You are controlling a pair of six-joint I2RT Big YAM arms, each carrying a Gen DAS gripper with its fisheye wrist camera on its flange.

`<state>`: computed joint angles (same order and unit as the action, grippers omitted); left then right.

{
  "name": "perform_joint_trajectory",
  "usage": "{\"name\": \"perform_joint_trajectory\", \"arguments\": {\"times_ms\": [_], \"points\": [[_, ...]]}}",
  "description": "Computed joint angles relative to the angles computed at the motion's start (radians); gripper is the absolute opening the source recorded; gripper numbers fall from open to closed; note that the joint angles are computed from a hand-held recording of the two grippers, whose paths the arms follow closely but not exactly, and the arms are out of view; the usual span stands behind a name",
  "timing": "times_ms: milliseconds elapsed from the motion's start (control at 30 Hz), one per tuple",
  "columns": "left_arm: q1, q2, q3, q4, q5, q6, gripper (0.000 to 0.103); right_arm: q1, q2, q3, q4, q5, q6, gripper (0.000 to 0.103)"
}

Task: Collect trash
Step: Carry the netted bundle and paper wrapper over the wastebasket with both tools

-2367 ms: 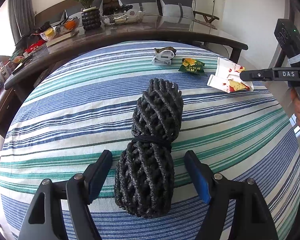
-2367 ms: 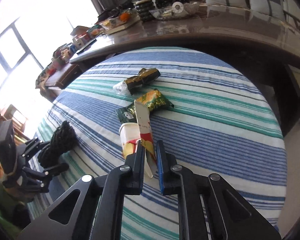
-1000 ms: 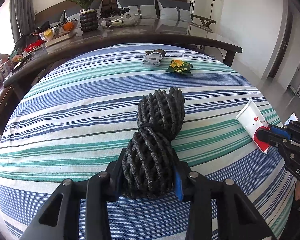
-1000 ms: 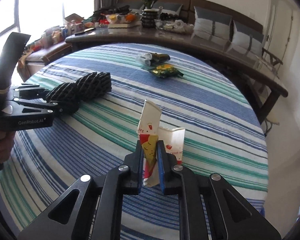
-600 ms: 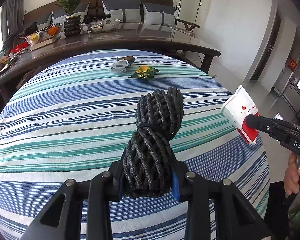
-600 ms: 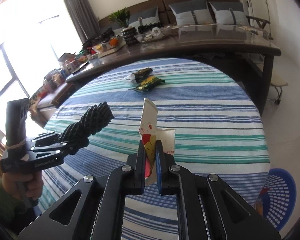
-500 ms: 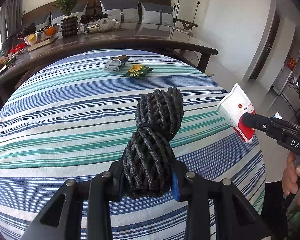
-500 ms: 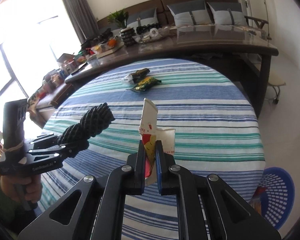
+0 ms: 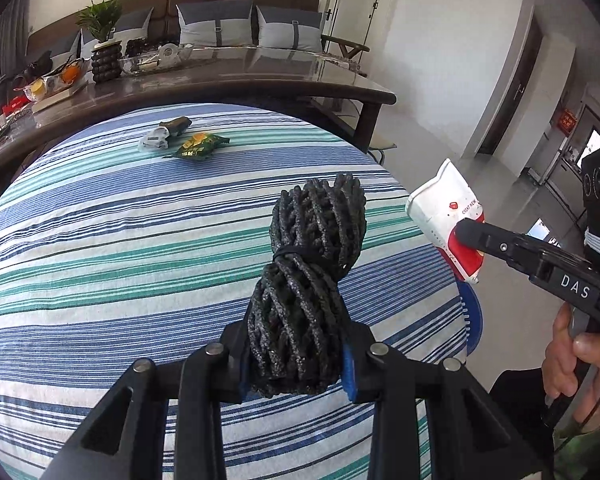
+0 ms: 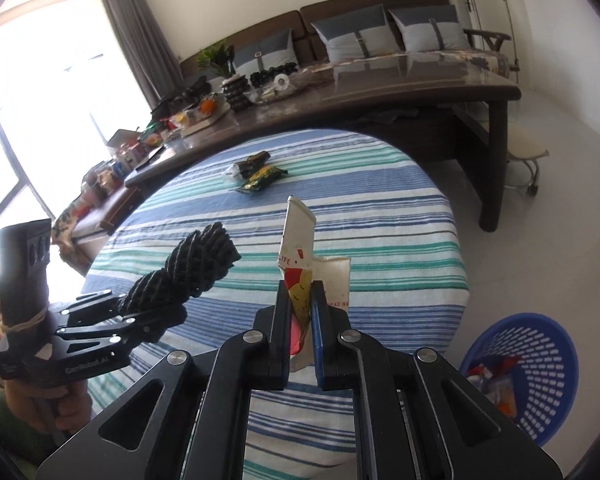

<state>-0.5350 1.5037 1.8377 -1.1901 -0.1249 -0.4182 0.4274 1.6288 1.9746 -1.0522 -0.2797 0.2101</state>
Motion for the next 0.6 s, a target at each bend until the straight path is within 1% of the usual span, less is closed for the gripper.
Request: {"name": "perform_joint_trajectory", "arguments": {"times_ms": [200, 333, 500, 600], "points": [[-0.064, 0.079, 0.110, -0.022, 0.011, -0.008, 0.033, -0.059, -0.063, -0.074, 0.020, 0.007, 0.017, 0.008], [-0.116, 0.167, 0.231, -0.053, 0.023, 0.013, 0.033, -0.126, -0.083, -0.078, -0.017, 0.015, 0.011, 0.008], [-0.168, 0.337, 0.454, -0.124, 0.074, 0.014, 0.033, -0.224, -0.062, -0.028, -0.122, 0.034, -0.045, 0.008], [-0.193, 0.471, 0.643, -0.195, 0.104, 0.013, 0.033, -0.277, -0.050, -0.032, -0.153, 0.055, -0.069, 0.008]]}}
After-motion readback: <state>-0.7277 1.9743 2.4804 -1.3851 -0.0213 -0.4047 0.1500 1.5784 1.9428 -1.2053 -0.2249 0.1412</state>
